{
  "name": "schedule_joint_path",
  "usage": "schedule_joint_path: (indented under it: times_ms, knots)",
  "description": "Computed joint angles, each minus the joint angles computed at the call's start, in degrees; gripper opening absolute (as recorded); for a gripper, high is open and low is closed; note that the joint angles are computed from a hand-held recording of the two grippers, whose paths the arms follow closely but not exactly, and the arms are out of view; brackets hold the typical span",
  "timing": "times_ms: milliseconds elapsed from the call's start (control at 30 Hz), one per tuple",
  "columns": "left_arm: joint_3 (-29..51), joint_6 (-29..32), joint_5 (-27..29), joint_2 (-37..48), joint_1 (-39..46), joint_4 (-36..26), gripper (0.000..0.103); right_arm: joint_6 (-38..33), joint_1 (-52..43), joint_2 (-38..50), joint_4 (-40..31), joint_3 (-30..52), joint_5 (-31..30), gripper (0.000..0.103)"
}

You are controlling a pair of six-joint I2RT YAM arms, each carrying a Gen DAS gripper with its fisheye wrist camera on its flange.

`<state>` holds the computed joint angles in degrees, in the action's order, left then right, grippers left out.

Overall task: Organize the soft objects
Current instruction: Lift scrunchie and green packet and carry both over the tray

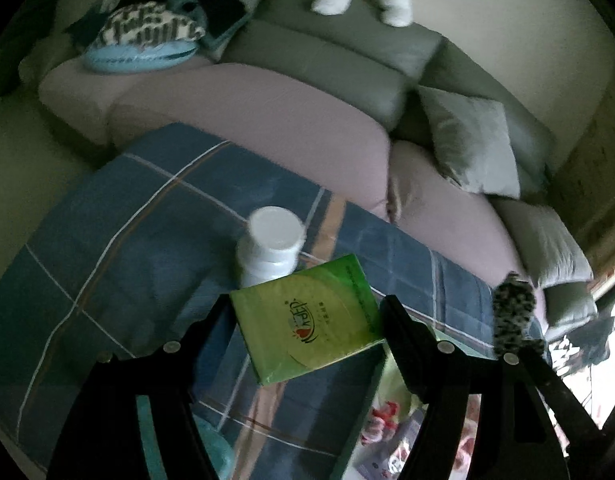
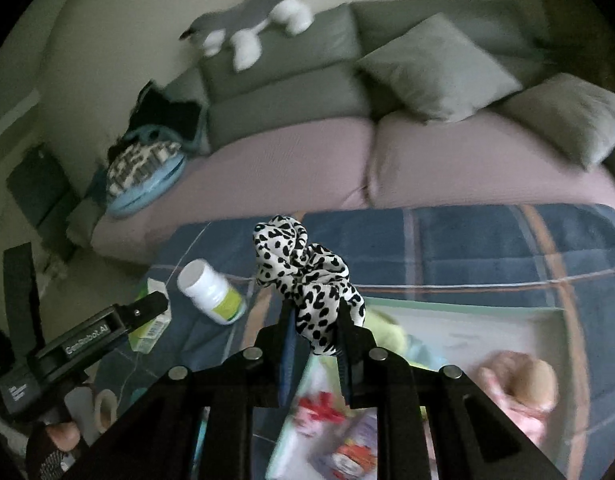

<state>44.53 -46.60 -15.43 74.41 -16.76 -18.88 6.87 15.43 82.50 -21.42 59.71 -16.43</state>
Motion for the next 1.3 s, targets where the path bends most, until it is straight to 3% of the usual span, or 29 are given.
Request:
schedule_joint_path:
  times_ms: [400, 833, 967, 1300]
  knots:
    - [7.12, 2.06, -4.65, 5.28, -12.30, -1.13, 0.075, -3.23, -18.50, -11.83, -2.96, -7.31, -3.64, 0.019]
    - [13.39, 2.51, -10.51, 11.42, -23.89, -5.54, 0.075, -8.02, -32.41, -17.08, -6.93, -10.68, -11.61, 0.019]
    - [13.42, 2.03, -10.32, 12.90, -25.50, -5.68, 0.075, -9.88, -33.15, -16.43, -8.18, -11.91, -12.45, 0.019]
    - [9.51, -2.55, -5.60, 17.68, -26.45, -4.20, 0.075, -12.77, -24.40, -11.91, -8.58, -16.71, -8.74, 0.020]
